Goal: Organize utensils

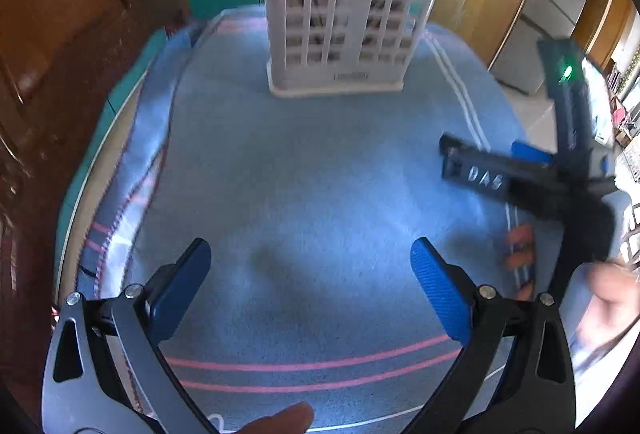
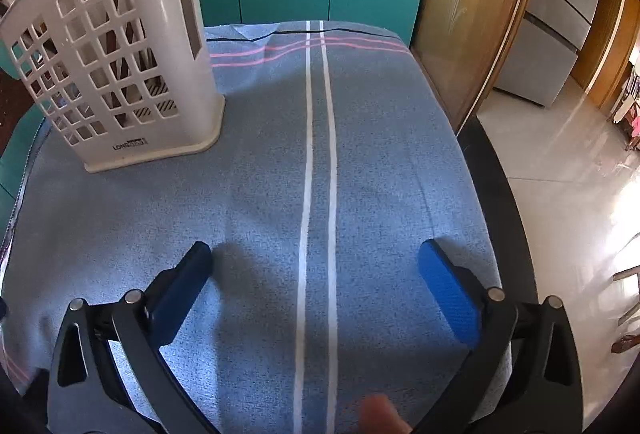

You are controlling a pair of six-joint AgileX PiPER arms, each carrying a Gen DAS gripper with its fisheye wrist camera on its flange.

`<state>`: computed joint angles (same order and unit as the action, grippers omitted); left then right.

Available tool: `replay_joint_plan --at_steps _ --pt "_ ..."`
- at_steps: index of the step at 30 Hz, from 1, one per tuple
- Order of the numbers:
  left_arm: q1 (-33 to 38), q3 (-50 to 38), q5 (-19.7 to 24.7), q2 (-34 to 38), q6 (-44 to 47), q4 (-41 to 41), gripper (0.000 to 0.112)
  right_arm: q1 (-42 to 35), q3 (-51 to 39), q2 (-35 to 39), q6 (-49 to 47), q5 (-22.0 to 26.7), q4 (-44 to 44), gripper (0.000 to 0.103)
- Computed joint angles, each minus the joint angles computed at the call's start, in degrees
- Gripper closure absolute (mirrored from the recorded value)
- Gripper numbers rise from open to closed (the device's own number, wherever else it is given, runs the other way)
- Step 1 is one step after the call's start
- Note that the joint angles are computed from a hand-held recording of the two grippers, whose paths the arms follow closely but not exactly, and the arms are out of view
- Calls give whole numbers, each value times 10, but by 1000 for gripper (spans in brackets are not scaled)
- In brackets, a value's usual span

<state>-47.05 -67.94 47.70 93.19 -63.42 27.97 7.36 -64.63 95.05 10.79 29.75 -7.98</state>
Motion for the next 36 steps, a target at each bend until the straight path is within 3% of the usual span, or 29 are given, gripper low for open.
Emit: replay_joint_plan --at_steps 7,13,36 --pt "-3 1 10 -17 3 27 13 -2 5 -4 -6 -2 7 2" --pt "11 -26 25 8 42 -1 13 -2 3 -2 -5 -1 6 2" --pt "12 -18 14 1 54 -8 13 -2 2 -1 -5 -2 6 2"
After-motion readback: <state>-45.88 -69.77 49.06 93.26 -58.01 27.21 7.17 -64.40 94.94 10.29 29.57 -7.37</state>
